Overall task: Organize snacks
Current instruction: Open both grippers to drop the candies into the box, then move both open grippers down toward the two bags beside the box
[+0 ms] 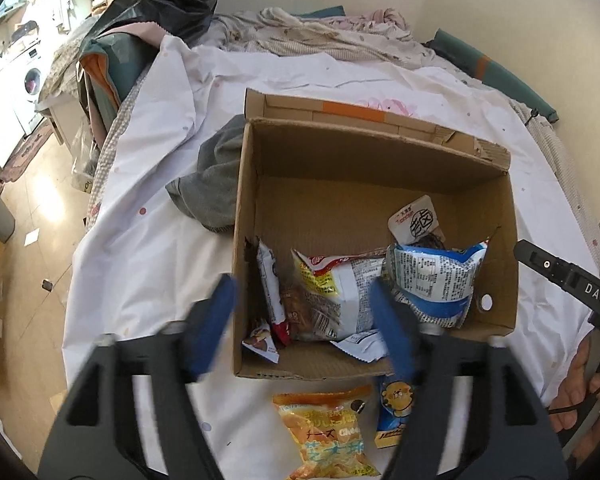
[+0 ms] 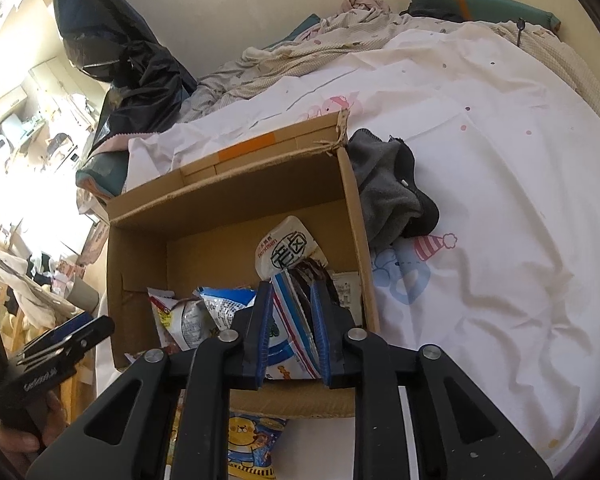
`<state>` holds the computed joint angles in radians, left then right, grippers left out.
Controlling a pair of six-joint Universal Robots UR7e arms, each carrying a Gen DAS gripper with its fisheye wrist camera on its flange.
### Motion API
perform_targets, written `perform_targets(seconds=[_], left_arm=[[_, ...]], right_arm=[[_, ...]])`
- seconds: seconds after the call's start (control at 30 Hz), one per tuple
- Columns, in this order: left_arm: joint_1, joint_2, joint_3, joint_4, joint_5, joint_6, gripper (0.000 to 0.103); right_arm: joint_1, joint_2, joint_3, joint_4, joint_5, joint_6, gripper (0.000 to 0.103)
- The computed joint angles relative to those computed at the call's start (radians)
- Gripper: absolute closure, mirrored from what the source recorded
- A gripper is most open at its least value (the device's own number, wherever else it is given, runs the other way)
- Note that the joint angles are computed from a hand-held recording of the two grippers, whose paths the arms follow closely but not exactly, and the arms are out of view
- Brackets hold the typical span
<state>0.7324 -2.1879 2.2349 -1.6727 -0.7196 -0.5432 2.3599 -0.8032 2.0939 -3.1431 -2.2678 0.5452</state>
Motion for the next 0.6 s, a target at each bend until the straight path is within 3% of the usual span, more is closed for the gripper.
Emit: perform_targets(seconds=[0.07, 0.1, 0.43, 0.6], left_arm=[[-0.005, -0.008, 0.005, -0.011, 0.007, 0.000, 0.021], [-0.007, -0.010, 0.006, -0.013, 0.011, -0.001, 0.021], [-0.009, -0.027, 0.003, 0.013, 0.020, -0.028, 0.021], [-0.056, -0.072, 0.009, 0.064, 0.066, -0.063, 0.021]], right_arm=[[-0.002, -0.001, 0.010, -0.037, 0.010, 0.005, 0.037], [-0.001, -0.001, 0.015, -0.062, 0.009, 0.006, 0.032], [0.003, -0.011, 0.017, -0.067, 0.018, 0.028, 0.031], [0.012, -0.020, 0.035, -0.094, 0.040, 0.067, 0.014]])
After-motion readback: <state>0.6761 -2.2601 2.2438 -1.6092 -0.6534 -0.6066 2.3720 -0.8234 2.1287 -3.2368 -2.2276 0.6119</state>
